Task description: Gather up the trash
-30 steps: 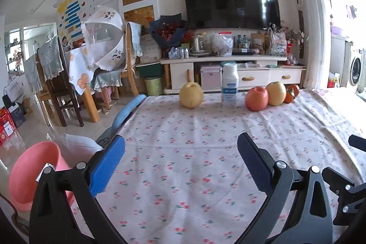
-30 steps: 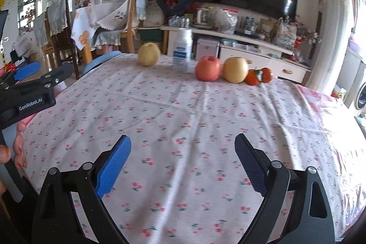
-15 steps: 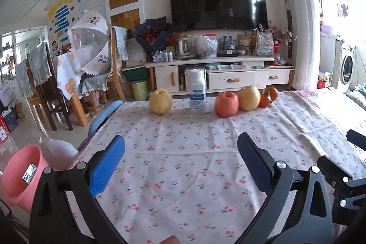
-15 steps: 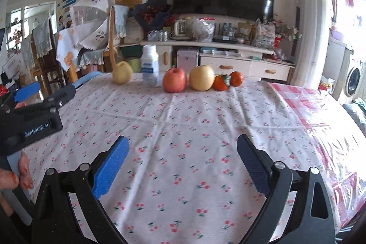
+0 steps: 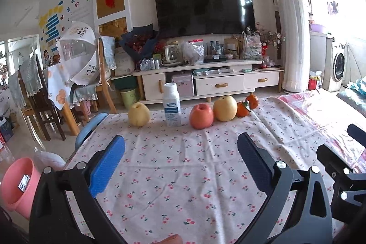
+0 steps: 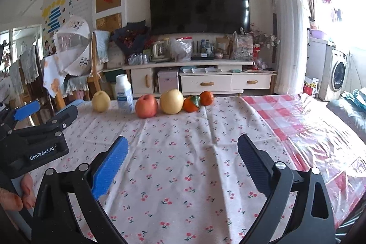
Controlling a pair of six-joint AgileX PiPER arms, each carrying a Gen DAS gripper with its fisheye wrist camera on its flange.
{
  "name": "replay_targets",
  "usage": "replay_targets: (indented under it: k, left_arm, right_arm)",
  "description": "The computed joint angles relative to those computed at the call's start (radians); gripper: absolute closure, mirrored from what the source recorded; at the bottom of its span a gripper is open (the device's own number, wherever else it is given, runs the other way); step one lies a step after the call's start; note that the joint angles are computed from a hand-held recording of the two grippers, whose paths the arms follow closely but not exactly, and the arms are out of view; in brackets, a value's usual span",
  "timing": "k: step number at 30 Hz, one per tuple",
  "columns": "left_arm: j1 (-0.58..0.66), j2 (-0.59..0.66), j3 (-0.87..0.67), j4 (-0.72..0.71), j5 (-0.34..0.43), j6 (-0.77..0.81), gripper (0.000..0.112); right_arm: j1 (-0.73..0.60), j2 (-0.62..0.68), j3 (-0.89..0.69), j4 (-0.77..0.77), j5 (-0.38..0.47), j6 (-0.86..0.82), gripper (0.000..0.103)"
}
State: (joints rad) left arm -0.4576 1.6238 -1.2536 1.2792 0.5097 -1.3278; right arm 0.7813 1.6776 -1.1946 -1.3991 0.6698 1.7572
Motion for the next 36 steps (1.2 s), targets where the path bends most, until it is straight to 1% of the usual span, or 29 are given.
replay_targets:
  k: [5, 7, 12, 19, 30, 32, 34, 36]
  left_arm:
    - [-0.019, 0.012, -0.028, -0.014, 0.019, 0.002, 0.013]
    - [-0.024, 0.019, -0.041, -0.035, 0.024, 0.026, 0.013]
    - [-0.04, 0.032, -0.058, -0.029, 0.048, 0.027, 0.013]
    - [-0.04, 0.04, -0.067, -0.047, 0.052, 0.048, 0.013]
    - [-0.021, 0.055, -0.061, -0.04, 0.033, 0.038, 0.013]
    - [0.002, 0.066, -0.064, -0.08, 0.011, 0.064, 0.013]
    - [0.036, 0.091, -0.071, -0.174, -0.021, 0.132, 0.013]
    - [0.056, 0.131, -0.086, -0.24, -0.013, 0.191, 0.013]
  right_arm:
    - [-0.017, -0.025, 0.034, -0.045, -0.004, 0.042, 0.008]
    - [-0.021, -0.026, 0.037, -0.053, -0.004, 0.046, 0.007]
    - [-0.024, -0.028, 0.04, -0.06, -0.013, 0.051, 0.007]
    - [-0.021, -0.023, 0.038, -0.095, -0.021, 0.063, 0.007]
    - [-0.017, 0.001, 0.017, -0.065, -0.031, 0.033, 0.007]
    - [-0.026, 0.017, 0.0, -0.04, -0.046, 0.009, 0.007]
    - [-0.034, 0.033, -0.019, 0.0, -0.06, -0.028, 0.007]
    - [-0.047, 0.056, -0.047, 0.059, -0.075, -0.08, 0.007]
